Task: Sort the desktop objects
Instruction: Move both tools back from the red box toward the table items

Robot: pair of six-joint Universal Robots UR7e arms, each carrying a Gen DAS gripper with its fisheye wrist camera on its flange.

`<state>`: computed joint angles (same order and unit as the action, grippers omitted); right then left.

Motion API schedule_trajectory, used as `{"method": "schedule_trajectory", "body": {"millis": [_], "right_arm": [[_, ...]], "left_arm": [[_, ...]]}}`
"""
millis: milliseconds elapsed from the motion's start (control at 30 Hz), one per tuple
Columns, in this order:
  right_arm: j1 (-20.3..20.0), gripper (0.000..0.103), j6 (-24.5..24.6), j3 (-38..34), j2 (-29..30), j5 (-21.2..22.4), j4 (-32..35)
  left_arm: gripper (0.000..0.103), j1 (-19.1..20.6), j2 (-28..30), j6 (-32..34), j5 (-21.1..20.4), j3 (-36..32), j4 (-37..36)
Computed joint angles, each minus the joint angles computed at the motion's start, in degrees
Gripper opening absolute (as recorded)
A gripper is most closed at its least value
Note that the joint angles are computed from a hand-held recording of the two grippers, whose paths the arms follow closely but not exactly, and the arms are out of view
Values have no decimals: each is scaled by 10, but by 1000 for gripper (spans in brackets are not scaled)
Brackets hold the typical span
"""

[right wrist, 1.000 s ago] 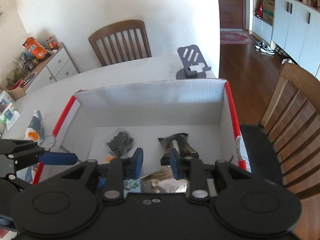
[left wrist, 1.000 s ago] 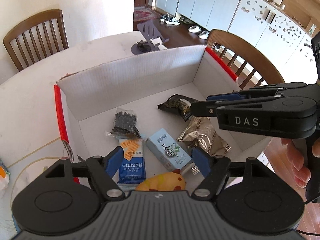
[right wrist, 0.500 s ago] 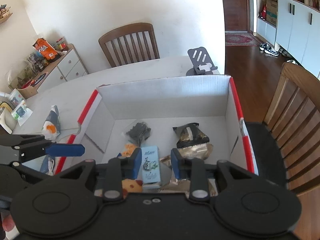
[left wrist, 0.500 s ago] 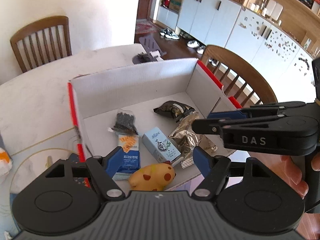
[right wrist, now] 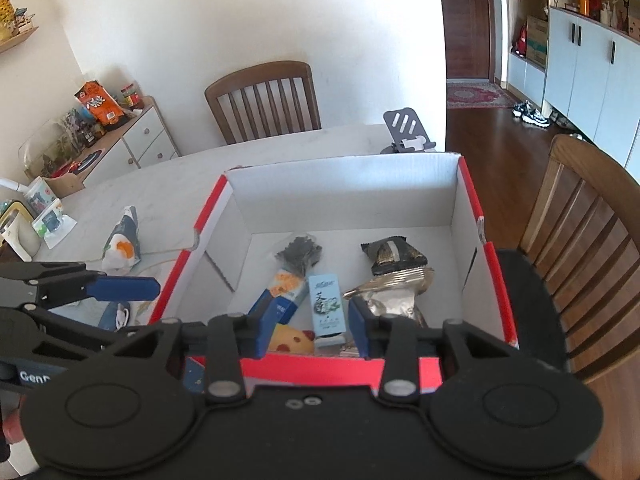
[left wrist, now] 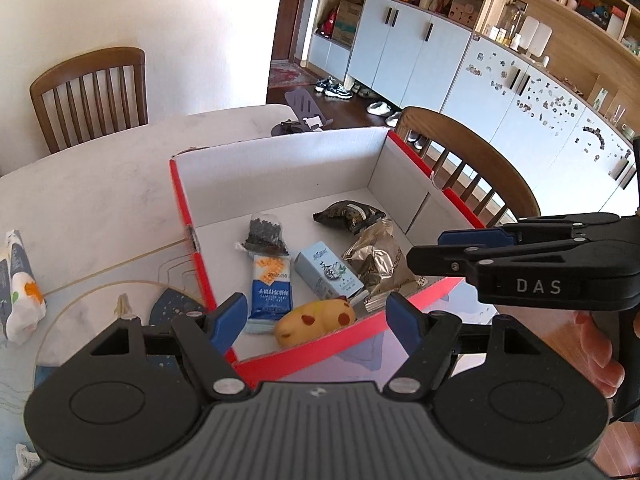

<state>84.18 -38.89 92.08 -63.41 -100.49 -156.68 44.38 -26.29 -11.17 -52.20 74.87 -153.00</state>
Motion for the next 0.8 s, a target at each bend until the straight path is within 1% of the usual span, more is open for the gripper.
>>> {"method": "schedule_trajectory", "body": {"millis": [33,100,167,200,267,367,500,567,633,667,733,800], "right_arm": [[1,41,-4,7,-3,1,-7],[4,49,-16,25,-9,6,-24],[7,55,-30,43,-14,13,-45],[8,56,-36,52,-16,16,-57],[11,59,-39,65,-18,21,-70],[16,67,-43,85,-20,29,-97],[28,71,-55,107,-21,31,-122],[33,72,-59,116,-19,34,-128],[40,75,-60,124,-15,35,-141],[43,77,-60,127,-12,35,-147],[50,79,-62,134,-6,36,-159],[57,81,-68,142,-2,37,-170]], "left_arm": [[76,0,-5,1,0,9,-6],[76,-1,-14,3,1,25,-18],[76,-1,-26,9,-1,44,-33],[76,-1,-33,10,-3,55,-43],[79,-1,-48,9,-4,79,-64],[83,-1,-69,12,1,115,-95],[84,-1,-99,13,14,161,-122],[85,1,-114,5,23,181,-131],[87,5,-130,-7,22,199,-138],[90,7,-138,-14,23,208,-141],[91,11,-154,-23,24,225,-147],[99,15,-167,-29,29,239,-148]]}}
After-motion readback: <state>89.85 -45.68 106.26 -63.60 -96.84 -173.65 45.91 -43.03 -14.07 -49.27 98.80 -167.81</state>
